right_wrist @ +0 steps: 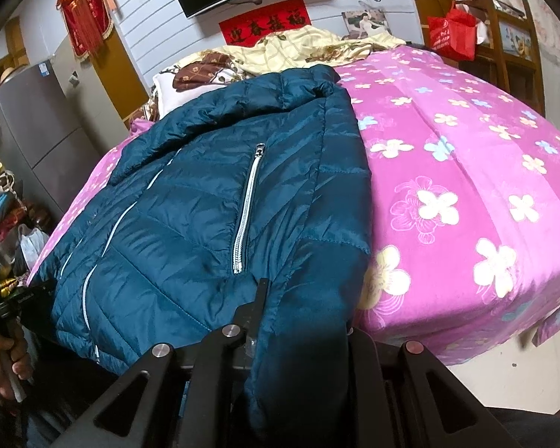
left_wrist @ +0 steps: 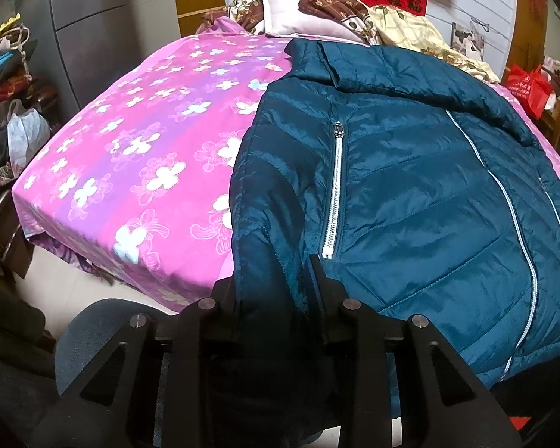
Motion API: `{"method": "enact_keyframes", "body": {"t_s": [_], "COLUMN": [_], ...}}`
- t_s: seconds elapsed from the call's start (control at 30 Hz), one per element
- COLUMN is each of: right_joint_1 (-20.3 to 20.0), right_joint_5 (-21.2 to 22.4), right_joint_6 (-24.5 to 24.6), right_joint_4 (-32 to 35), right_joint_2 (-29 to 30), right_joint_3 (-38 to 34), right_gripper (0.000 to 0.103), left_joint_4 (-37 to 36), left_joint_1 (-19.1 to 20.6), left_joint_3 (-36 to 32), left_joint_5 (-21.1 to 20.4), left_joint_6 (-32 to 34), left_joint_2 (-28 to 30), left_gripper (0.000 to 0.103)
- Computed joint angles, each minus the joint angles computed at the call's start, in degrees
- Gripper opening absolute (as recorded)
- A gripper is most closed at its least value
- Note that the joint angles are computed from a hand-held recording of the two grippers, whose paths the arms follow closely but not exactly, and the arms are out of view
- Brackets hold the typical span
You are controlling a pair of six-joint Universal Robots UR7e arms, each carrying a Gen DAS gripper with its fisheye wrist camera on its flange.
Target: Fold large clothes
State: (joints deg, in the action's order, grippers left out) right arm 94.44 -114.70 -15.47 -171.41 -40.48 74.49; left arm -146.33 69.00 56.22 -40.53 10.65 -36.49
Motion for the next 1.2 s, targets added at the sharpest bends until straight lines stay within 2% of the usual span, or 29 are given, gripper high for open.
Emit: {"method": "enact_keyframes", "body": {"t_s": [0.37,0.5,0.73,0.93,1.2], "right_joint_1": [0.5,0.7,0.6,1.5,3.9], "right_joint_5": [-0.8,0.4,2.1,2.6,3.2], "right_joint_6": [-2.3,-4.1,-3.4,-4.6,-7.9], "right_joint_4": [-2.7,-5.9,-9.1,-10.0,-13.1], "right_joint_2": [0.4,0.1,-0.9,-1.9,-4.6], "right_joint_3": [0.4,1.6,2.8,3.7,7.1], "right_gripper": [0.015,0.015,0.014,0.013,0.013], "left_joint_4": [2.2,3.3,3.0,-1.2,-5.8], "left_joint_1": [0.2,0.4,0.5,0.6,0.2], "left_joint_3": [-0.4,-0.7,0.1,3.0,7.0], "left_joint_5": [-1.2,-2.2,-3.2,-6.8,-9.2], "left_joint_6": [-1.1,-1.9,-1.8,-1.8,-2.2], "left_joint_2": [-0.3,-0.5,-1.5,-4.8,-9.1], "left_gripper": [0.028,0.023,0.017,0.013,0.01]}}
